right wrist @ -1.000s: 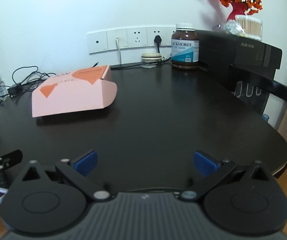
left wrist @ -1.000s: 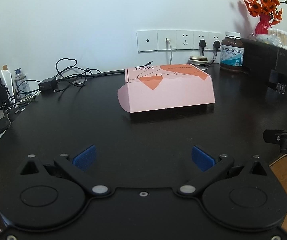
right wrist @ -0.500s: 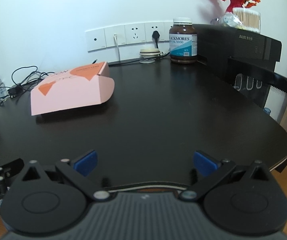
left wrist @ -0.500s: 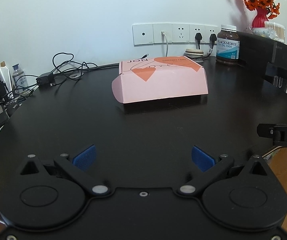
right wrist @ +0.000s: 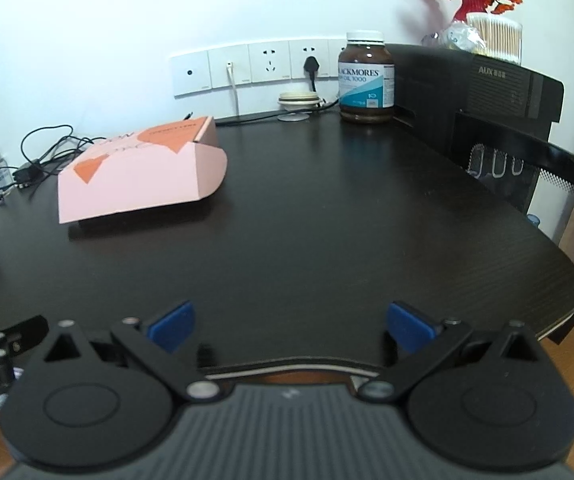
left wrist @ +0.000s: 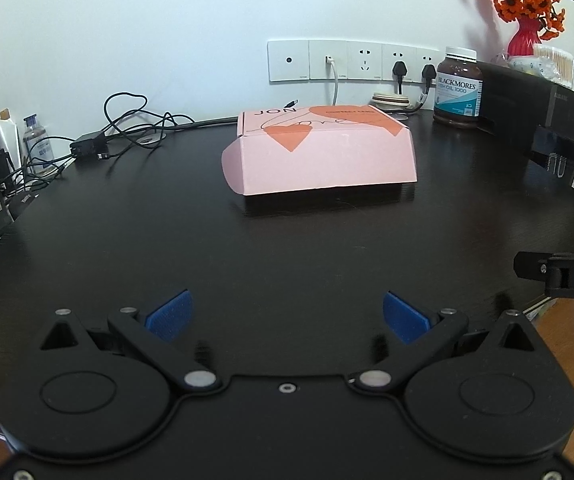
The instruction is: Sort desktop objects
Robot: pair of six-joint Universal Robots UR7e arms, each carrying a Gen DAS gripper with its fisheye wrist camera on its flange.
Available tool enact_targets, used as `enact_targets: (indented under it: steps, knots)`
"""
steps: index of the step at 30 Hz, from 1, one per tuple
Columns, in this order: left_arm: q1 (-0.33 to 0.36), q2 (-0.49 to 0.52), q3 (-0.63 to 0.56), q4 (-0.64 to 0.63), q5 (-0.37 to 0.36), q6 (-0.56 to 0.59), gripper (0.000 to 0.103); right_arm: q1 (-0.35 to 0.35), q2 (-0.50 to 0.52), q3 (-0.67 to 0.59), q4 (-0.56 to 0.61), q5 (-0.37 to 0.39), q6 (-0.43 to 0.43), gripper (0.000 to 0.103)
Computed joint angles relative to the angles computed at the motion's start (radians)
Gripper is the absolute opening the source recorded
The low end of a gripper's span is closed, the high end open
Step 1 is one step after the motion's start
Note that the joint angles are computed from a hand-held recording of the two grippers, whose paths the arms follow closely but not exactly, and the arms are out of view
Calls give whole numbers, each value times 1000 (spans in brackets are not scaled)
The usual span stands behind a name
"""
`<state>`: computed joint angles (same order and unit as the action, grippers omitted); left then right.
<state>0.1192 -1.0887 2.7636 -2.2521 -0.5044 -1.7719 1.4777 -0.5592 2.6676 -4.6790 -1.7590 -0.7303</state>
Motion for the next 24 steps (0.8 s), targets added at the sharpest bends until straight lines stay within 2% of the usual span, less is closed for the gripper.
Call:
enact_targets:
  steps: [7, 13, 24]
  knots:
    - [17, 49, -24, 8, 29, -35, 103, -7, -3, -7, -4, -5, -13, 102]
    - [31, 69, -32, -35, 40, -12, 103, -17, -9, -11, 0, -6, -17, 102]
    - [35, 59, -32, -12, 34, -26, 103, -17, 0, -16, -10, -10, -34, 102]
